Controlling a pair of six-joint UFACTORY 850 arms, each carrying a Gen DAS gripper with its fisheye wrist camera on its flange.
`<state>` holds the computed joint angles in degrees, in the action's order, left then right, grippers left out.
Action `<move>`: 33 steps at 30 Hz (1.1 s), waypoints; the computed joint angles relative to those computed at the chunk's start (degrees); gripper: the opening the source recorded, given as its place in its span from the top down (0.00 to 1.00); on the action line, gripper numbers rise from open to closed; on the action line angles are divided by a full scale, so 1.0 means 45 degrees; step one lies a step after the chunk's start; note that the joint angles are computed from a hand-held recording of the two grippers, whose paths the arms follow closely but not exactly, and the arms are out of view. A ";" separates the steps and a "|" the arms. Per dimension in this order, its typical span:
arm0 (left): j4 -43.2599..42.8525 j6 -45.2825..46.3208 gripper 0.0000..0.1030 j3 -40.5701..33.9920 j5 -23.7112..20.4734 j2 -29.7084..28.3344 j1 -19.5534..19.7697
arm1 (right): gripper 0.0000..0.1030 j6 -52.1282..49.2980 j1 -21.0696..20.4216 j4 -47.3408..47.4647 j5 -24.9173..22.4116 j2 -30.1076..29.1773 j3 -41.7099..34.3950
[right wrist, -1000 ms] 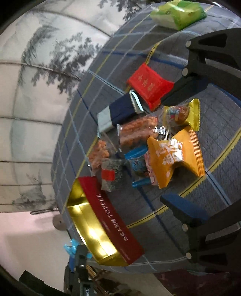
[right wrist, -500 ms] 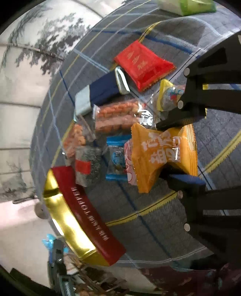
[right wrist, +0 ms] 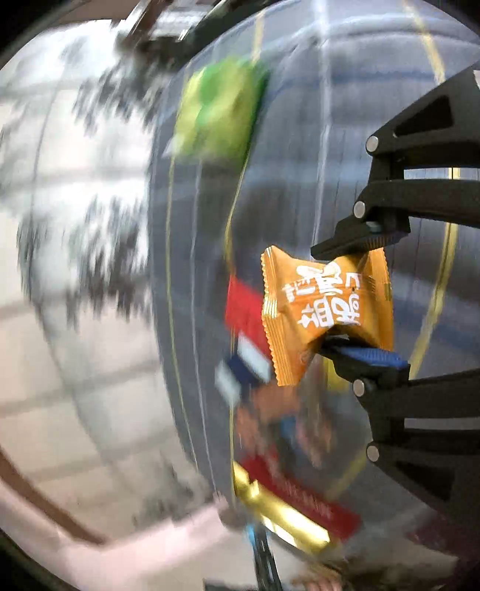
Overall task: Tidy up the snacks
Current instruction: 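Lower the cyan candy into the tin and open the left gripper while the right gripper carries the orange bag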
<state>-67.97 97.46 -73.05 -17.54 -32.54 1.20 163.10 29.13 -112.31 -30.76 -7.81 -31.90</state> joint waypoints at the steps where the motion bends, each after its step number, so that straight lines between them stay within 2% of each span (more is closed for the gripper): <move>1: 0.0768 -0.0811 0.72 -0.0387 0.0004 -0.0281 -0.0038 | 0.58 -0.0116 -0.0219 0.0449 -0.0030 0.0025 0.0193; 3: 0.1930 -0.2032 0.71 -0.1051 -0.0249 -0.0759 -0.0063 | 0.58 -0.0115 -0.0472 0.0812 -0.0042 0.0018 0.0429; 7: 0.3525 -0.3582 0.71 -0.1987 0.0019 -0.1514 -0.0333 | 0.58 0.0353 -0.0794 0.1097 -0.0055 -0.0051 0.0758; 11: 0.5029 -0.5020 0.71 -0.2777 0.0664 -0.2241 -0.0633 | 0.58 0.1129 -0.1020 0.0793 0.0028 -0.0286 0.0823; 13: 0.5904 -0.5883 0.71 -0.3171 0.0674 -0.2566 -0.0704 | 0.58 0.1628 -0.1168 0.0322 0.0081 -0.0383 0.0840; 19: 0.8551 -0.8696 0.70 -0.4134 0.0688 -0.3358 -0.0832 | 0.58 0.1923 -0.1104 0.0230 -0.0037 -0.0458 0.0780; 23: 0.9203 -0.9568 0.70 -0.4459 0.0506 -0.3627 -0.0819 | 0.58 0.2085 -0.1098 0.0078 -0.0051 -0.0512 0.0778; 33: 0.9382 -0.9715 0.69 -0.4621 0.0577 -0.3863 -0.0826 | 0.58 0.2149 -0.1141 -0.0033 0.0055 -0.0594 0.0700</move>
